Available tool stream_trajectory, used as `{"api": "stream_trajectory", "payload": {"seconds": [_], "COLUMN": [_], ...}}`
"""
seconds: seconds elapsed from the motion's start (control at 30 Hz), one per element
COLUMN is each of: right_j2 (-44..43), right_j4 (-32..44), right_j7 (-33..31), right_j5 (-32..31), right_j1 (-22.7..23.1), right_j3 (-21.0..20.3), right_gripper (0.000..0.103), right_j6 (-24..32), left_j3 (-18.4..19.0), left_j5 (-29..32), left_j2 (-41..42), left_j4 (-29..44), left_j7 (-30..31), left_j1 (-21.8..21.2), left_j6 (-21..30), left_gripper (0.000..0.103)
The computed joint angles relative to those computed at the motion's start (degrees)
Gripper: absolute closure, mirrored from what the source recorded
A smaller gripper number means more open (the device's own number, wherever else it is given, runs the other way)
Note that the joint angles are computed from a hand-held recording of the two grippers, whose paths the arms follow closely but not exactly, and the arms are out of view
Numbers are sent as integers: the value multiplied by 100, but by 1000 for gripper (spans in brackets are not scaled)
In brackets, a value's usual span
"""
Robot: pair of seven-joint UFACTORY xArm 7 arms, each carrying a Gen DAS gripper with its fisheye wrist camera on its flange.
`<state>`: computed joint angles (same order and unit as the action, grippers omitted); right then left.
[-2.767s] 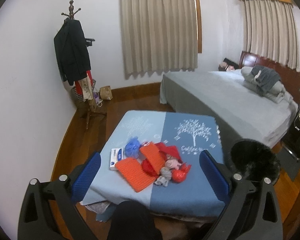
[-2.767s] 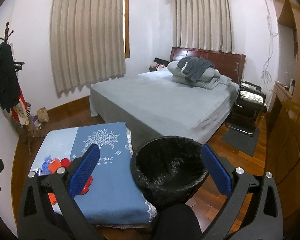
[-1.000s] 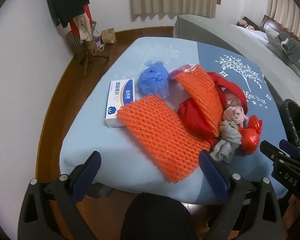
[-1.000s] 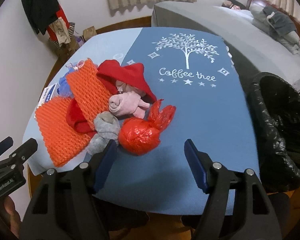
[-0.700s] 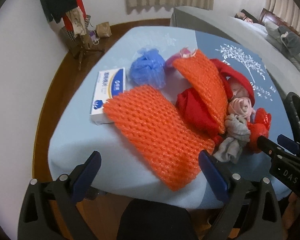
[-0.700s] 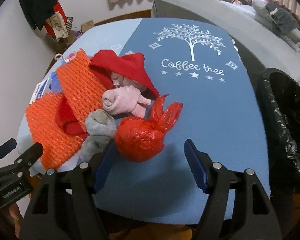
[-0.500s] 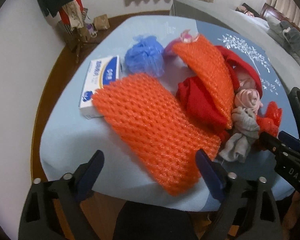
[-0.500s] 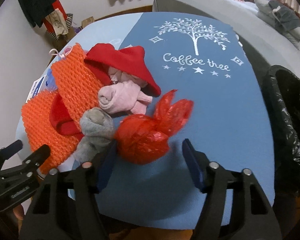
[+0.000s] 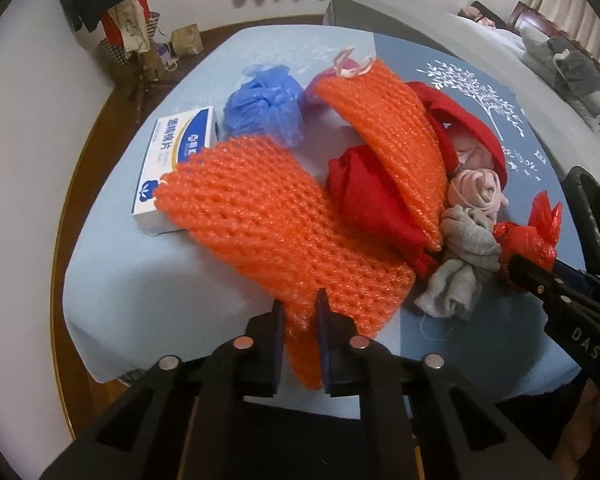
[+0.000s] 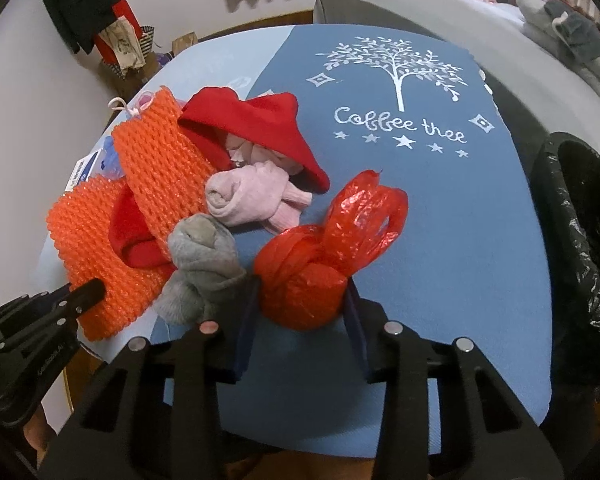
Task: Collect trash
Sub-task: 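Carry orange mesh sleeve and red bag to the black bin and release both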
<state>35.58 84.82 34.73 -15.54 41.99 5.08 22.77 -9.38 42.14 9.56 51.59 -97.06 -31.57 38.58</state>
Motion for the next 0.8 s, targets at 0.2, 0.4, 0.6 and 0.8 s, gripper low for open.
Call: {"api": "stream_trajectory", "payload": {"seconds": [0.2,0.4,0.6,0.8], "right_j2": [-217,-519,-899,-1356], "right_j4": [-218,-478,-794,-1203], "right_j7": [101,125,173,376], "right_j5": [-70,-80,-149,-327], "right_j1": [3,-85,-164,-285], "right_j3": [-53,-13,-18,-85], "right_gripper": [65,65,65,65], "right_j6": [-132,-319,-468,-517], "left_j3": [-56,-254,-473,-599], "left_j5": [110,100,87,106], "left_j2": [-233,-534,-744,-443], "left_j4": [-56,108,319,972], "left_j7": [-165,-132,-101,35], "left_j1": [-18,-31,-54,-278], "left_j6": [193,763,1203,1693], "left_gripper": [91,91,91,91]}}
